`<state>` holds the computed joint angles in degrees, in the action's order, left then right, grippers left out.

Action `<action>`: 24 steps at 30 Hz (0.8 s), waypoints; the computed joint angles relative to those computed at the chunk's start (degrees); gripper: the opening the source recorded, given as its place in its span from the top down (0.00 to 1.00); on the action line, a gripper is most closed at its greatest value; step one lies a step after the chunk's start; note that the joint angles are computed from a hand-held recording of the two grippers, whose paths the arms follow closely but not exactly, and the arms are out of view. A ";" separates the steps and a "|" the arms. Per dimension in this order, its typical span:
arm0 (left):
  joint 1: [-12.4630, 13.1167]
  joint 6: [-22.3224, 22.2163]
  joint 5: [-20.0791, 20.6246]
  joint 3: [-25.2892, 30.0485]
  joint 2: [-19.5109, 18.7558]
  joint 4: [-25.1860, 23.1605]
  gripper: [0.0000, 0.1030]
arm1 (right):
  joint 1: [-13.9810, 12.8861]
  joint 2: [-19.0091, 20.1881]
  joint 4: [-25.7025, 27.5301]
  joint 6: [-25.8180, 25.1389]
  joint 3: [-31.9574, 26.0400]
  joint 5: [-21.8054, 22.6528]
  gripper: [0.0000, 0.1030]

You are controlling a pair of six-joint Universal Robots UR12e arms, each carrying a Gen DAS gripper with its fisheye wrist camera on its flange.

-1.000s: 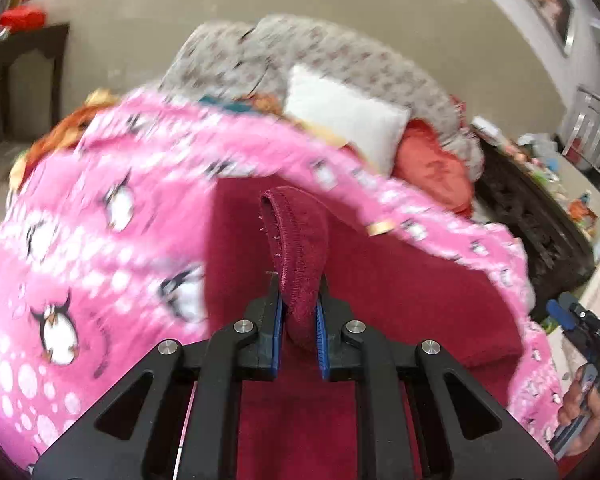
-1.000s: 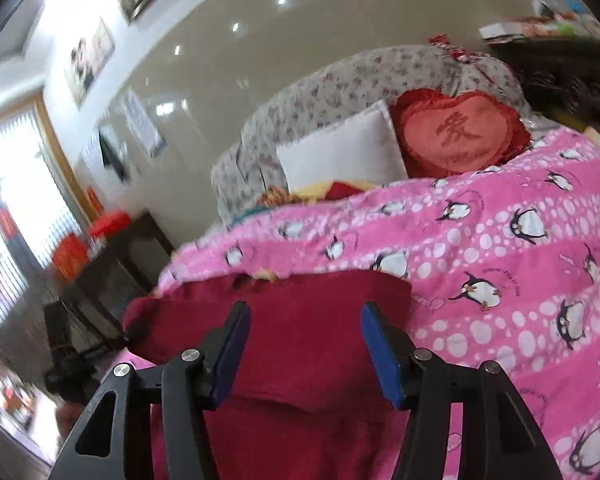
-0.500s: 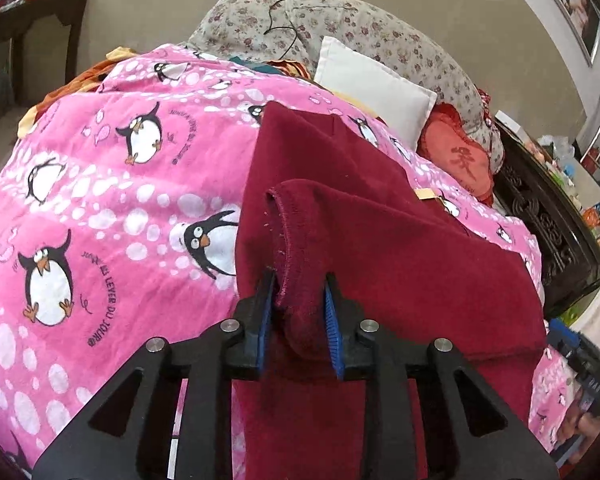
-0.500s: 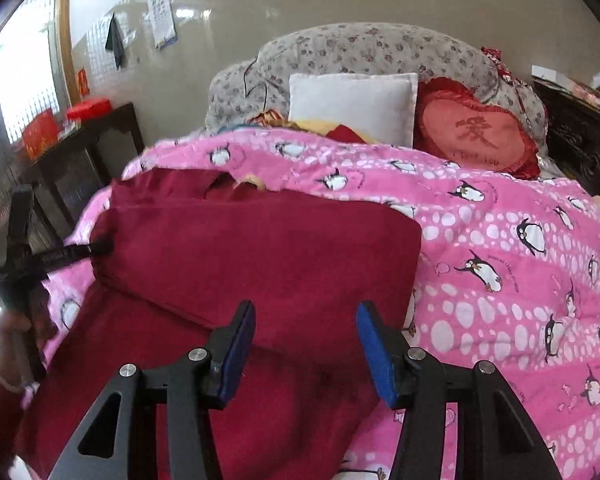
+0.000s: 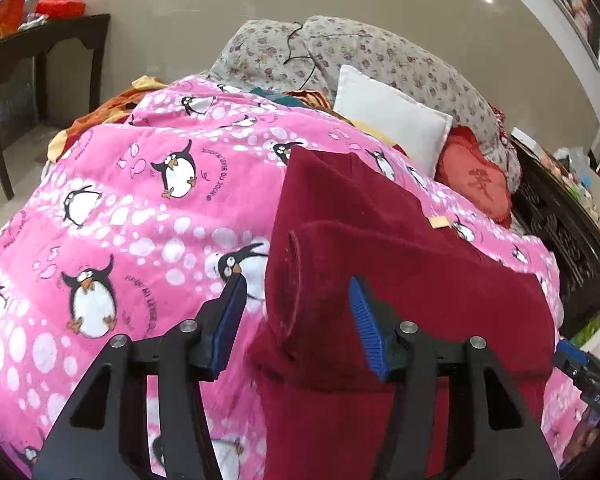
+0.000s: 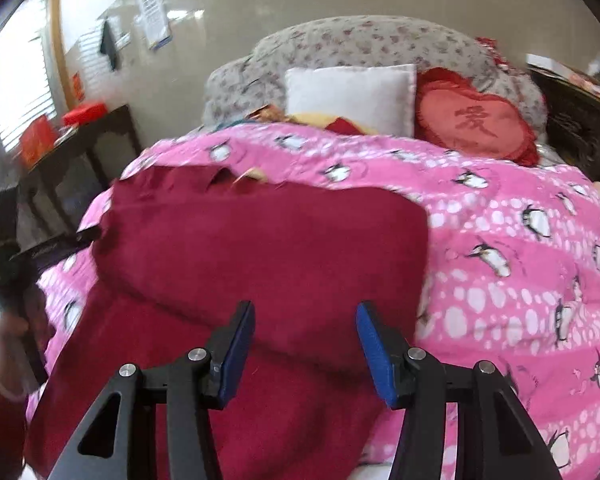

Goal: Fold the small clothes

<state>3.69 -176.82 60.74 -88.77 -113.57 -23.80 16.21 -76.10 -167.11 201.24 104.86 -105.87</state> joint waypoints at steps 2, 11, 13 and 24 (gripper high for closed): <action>-0.84 0.32 3.00 1.57 -1.24 -1.74 0.48 | -0.37 1.04 2.05 1.56 -1.04 -2.29 0.51; 1.81 6.27 -2.12 -1.13 2.20 -11.82 0.48 | -1.71 -3.08 4.95 1.51 2.53 6.76 0.50; 2.74 9.62 -3.26 -2.72 4.00 -14.89 0.46 | -2.07 -5.38 5.47 1.95 5.41 10.98 0.49; 6.74 16.67 -6.24 -13.19 12.62 -23.66 0.34 | -0.90 -5.81 -6.46 7.37 14.37 19.41 0.92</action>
<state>10.43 -160.15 54.50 -101.96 -100.96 -47.46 15.31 -81.90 -173.57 208.60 119.22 -86.46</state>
